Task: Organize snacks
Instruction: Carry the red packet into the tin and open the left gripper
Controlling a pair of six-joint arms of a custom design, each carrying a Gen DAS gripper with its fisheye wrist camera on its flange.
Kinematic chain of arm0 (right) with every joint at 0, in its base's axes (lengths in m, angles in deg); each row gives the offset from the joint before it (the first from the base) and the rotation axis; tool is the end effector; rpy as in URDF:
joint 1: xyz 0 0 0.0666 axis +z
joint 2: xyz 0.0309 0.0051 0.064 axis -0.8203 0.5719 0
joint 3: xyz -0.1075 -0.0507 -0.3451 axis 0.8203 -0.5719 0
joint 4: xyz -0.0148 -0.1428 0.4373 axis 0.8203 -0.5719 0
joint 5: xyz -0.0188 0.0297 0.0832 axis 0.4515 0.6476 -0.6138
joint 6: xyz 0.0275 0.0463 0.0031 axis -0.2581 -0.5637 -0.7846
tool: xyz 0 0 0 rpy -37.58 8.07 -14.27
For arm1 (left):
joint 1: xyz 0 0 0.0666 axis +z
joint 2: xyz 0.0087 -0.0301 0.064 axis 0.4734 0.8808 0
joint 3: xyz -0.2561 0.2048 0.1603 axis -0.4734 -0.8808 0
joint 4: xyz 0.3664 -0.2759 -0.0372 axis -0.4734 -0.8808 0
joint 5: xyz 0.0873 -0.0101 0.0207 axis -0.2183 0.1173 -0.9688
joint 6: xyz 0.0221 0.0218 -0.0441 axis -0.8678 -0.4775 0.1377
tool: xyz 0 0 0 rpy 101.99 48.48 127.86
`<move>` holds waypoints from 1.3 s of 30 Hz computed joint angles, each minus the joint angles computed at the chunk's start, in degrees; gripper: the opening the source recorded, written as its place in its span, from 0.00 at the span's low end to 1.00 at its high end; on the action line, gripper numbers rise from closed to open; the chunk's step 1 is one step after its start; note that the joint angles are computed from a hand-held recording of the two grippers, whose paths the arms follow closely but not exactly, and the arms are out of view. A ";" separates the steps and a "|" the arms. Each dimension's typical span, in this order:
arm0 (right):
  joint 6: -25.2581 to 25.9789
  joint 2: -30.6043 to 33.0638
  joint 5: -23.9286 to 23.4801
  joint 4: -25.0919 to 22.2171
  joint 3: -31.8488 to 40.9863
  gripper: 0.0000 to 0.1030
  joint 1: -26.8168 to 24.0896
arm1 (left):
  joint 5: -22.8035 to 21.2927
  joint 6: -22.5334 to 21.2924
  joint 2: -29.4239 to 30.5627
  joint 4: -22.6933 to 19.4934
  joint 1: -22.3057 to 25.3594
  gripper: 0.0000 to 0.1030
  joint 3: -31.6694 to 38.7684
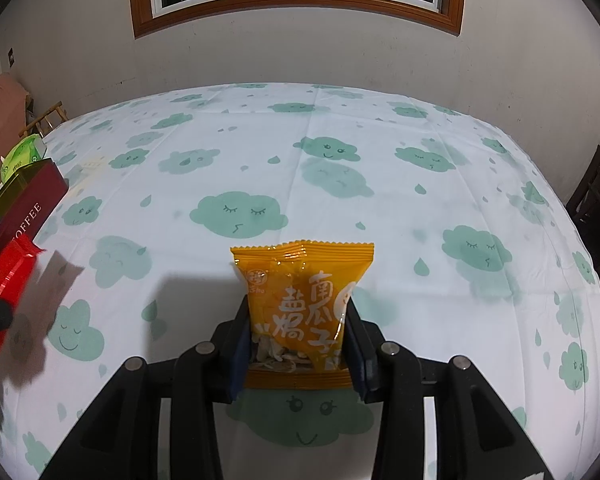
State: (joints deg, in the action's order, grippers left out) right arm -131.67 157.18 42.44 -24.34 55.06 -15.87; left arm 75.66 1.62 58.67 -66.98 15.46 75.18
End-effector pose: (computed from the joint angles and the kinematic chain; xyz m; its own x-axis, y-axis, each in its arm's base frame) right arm 0.3733 0.2774 0.4206 -0.6855 0.3686 -0.6279 0.4865 0.8735 -0.0184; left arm 0.4673 -0.1187 0.4851 -0.6256 0.5852 -0.5160 0.7126 0.6979 -0.0724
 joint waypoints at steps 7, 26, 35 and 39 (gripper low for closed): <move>0.01 0.02 0.01 0.01 -0.01 0.40 -0.01 | 3.22 0.68 0.83 -1.45 3.61 0.39 4.60; -0.03 0.11 0.03 -0.06 0.10 0.40 0.03 | -2.51 -0.60 10.89 -0.08 15.77 0.39 15.55; -0.02 0.17 0.05 -0.13 0.16 0.40 0.03 | -5.00 -1.93 13.69 0.15 17.70 0.39 16.02; -0.03 0.19 0.05 -0.15 0.19 0.40 0.04 | -5.20 -2.35 14.32 0.43 17.92 0.39 15.81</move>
